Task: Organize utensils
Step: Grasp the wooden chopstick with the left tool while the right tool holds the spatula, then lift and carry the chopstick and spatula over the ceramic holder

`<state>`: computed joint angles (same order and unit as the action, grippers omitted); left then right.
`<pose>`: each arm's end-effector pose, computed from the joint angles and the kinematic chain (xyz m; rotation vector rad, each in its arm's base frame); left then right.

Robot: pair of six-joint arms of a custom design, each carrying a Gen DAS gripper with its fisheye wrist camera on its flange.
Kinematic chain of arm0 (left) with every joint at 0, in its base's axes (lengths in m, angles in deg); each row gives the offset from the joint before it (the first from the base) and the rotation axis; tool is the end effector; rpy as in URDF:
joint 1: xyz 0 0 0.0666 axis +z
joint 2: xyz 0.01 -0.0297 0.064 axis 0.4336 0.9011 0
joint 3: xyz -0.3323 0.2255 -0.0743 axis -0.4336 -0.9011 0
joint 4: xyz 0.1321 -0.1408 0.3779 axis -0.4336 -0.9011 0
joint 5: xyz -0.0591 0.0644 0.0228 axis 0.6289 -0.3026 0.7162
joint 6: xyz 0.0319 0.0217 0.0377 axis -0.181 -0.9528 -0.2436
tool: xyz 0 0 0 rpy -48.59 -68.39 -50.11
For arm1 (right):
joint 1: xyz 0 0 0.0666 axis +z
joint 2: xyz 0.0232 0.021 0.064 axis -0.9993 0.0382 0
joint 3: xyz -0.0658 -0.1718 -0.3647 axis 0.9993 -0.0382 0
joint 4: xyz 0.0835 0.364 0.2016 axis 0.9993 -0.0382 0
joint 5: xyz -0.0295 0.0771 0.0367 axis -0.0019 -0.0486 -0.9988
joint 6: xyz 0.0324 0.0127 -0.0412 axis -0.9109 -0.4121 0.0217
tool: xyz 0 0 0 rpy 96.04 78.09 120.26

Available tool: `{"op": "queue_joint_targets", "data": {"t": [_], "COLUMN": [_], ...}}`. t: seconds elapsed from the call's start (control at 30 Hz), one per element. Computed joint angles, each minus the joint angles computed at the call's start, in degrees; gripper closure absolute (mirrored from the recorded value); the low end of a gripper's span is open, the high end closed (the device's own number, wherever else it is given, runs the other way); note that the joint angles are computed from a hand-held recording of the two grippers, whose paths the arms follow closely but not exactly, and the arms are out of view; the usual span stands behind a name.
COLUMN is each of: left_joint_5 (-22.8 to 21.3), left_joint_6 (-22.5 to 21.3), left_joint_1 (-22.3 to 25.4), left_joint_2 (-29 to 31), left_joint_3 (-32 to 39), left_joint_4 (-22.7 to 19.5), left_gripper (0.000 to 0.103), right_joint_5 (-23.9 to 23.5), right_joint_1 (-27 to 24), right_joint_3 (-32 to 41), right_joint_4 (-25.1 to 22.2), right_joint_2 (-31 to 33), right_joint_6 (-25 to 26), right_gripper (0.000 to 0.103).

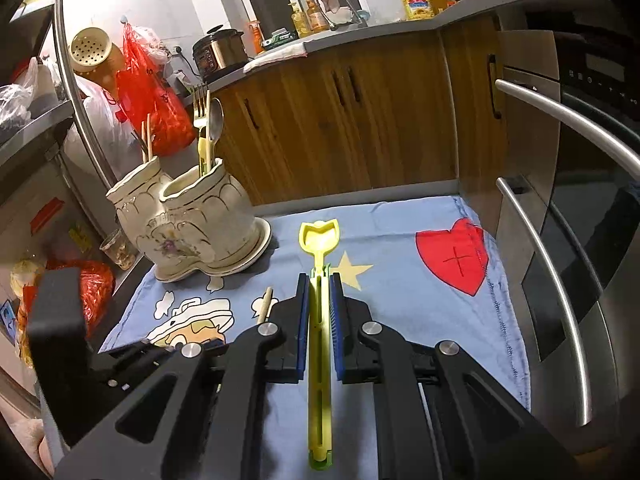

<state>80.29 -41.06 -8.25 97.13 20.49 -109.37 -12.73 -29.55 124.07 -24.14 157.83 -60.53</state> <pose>0.3911 -0.2719 0.3621 1.0997 2.2040 -0.3727 0.2919 0.4189 0.4135 0.5718 2.0806 0.1104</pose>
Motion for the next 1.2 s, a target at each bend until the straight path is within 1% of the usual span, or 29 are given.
{"op": "queue_joint_targets", "data": {"t": [0.03, 0.07, 0.13, 0.23, 0.43, 0.53, 0.7, 0.73, 0.83, 0.9, 1.0, 1.07, 1.1, 1.17, 1.2], "left_joint_5": [-0.7, -0.51, -0.92, 0.29, 2.14, 4.3, 7.93, 8.59, 12.37, 13.97, 16.91, 18.77, 19.03, 19.85, 20.6], "left_joint_6": [-0.36, -0.71, -0.2, 0.33, 0.47, 0.79, 0.46, 0.44, 0.15, -0.26, 0.4, 1.07, 1.49, 1.71, 2.12], "left_joint_1": [-0.29, -0.37, -0.33, 0.42, 1.59, 2.86, 5.98, 6.52, 9.45, 11.17, 14.51, 16.33, 17.1, 18.66, 19.24], "left_joint_2": [-0.12, -0.06, 0.27, 0.71, 0.28, -0.29, -3.23, -3.75, -5.79, -7.12, -8.56, -8.64, -8.5, -8.15, -7.6], "left_joint_3": [-0.28, -0.27, 0.1, 0.65, 0.42, 0.2, -0.39, -0.42, -0.12, 0.03, 0.78, 1.58, 2.1, 2.89, 3.72], "left_joint_4": [0.75, 0.87, 0.94, 0.42, 0.29, -0.43, -0.86, -0.97, -1.94, -1.79, -0.6, 0.26, 1.0, 2.14, 2.74], "left_gripper": [0.067, 0.07, 0.088, 0.094, 0.098, 0.098, 0.098, 0.098, 0.098, 0.098, 0.098, 0.098, 0.098, 0.098, 0.098], "right_joint_5": [-0.12, -0.23, -0.29, -0.32, -0.35, -0.1, -0.22, -0.28, -0.18, -0.18, 0.9, 2.44, 3.53, 3.72, 3.15], "right_joint_1": [0.0, -0.04, -0.04, -0.01, -0.04, 0.1, 0.06, 0.04, 0.1, 0.15, 0.53, 0.72, 0.74, 0.44, 0.05], "right_joint_3": [-0.01, -0.03, 0.12, 0.39, 0.99, 1.68, 2.14, 2.15, 2.53, 2.57, 3.11, 4.25, 5.01, 5.68, 5.92], "right_joint_4": [0.17, 0.32, 0.32, 0.35, 0.44, 0.36, 1.26, 1.79, 3.45, 5.53, 9.65, 10.54, 11.25, 12.17, 13.87], "right_joint_2": [0.02, 0.04, 0.21, 0.48, 1.13, 1.73, 2.14, 2.14, 2.42, 2.48, 2.96, 3.7, 4.15, 4.32, 4.2], "right_joint_6": [0.27, 0.5, 0.62, 0.82, 1.23, 1.46, 2.17, 2.53, 3.63, 5.06, 8.74, 10.43, 11.7, 12.72, 13.84], "right_gripper": [0.093, 0.093, 0.093, 0.093, 0.093, 0.093, 0.093, 0.093, 0.093, 0.093, 0.093, 0.093, 0.093, 0.093, 0.093]}}
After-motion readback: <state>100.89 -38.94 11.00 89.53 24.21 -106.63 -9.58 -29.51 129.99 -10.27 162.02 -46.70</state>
